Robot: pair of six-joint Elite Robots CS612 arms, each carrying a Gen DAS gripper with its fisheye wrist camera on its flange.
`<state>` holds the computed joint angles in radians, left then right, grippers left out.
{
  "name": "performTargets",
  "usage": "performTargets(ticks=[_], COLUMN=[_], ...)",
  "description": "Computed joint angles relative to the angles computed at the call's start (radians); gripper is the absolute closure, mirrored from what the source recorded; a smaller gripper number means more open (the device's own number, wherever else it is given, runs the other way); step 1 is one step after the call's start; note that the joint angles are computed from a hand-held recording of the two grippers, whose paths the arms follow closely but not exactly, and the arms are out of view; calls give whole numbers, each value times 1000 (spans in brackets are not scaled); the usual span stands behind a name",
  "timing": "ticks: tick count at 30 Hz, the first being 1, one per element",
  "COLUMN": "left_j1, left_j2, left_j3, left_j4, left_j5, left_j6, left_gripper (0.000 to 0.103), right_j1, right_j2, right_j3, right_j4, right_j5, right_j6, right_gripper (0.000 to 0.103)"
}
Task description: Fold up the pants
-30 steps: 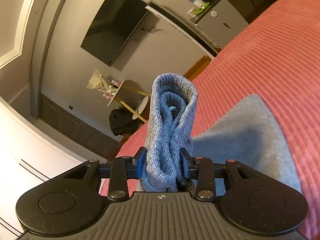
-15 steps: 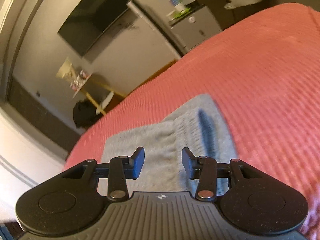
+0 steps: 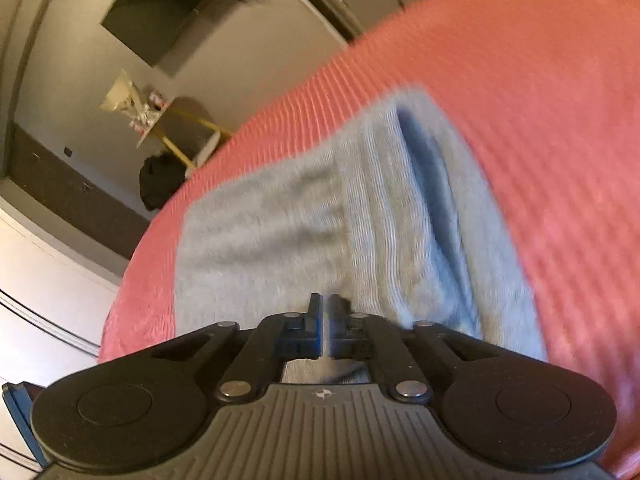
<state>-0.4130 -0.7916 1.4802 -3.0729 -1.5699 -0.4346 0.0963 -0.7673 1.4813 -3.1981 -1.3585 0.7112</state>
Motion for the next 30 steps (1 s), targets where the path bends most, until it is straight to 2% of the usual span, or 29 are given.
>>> performTargets(ticks=[1, 3, 5, 6, 10, 12, 14, 15, 16, 17, 18, 22, 24, 27, 30], left_j1=[2, 16, 25, 25, 4, 7, 12, 16, 21, 26, 31, 50, 55, 63, 68], left_j2=[2, 12, 24, 27, 33, 35, 38, 38, 42, 46, 53, 73, 81, 99, 123], left_j3=[2, 0, -15, -19, -47, -47, -52, -55, -61, -68, -79, -127, -152, -206, -259], left_j4=[-25, -82, -88, -81, 30, 23, 20, 25, 25, 25, 34, 88, 126, 200, 262], left_j5=[-4, -66, -120, -125, -14, -21, -37, -51, -66, -79, -98, -184, -208, -248, -273], left_j6=[-16, -45, -44, -34, 35, 32, 24, 17, 5, -10, -24, -20, -10, 38, 51], left_gripper=[49, 48, 47, 45, 40, 37, 36, 34, 33, 31, 30, 22, 19, 14, 9], right_j1=[-2, -5, -10, -9, -4, -4, -9, -11, -12, -11, -12, -35, -48, -69, -75], right_j2=[0, -1, 4, 6, 21, 20, 18, 14, 10, 2, 0, 10, 25, 50, 64], right_j3=[-1, 2, -5, -7, -20, -22, -20, -14, -9, -5, -6, -21, -38, -62, -92], right_j4=[-16, -34, -21, -11, -17, -17, -33, -39, -36, -8, 14, 91, 114, 124, 160], right_j5=[-3, -22, -11, -13, -43, -49, -69, -85, -102, -126, -137, -64, -17, 94, 139], right_j6=[8, 15, -2, -5, -5, 21, 25, 27, 18, -1, -26, -34, -30, 2, -33], right_gripper=[87, 84, 83, 83, 84, 83, 78, 58, 42, 9, 4, 4, 4, 4, 4])
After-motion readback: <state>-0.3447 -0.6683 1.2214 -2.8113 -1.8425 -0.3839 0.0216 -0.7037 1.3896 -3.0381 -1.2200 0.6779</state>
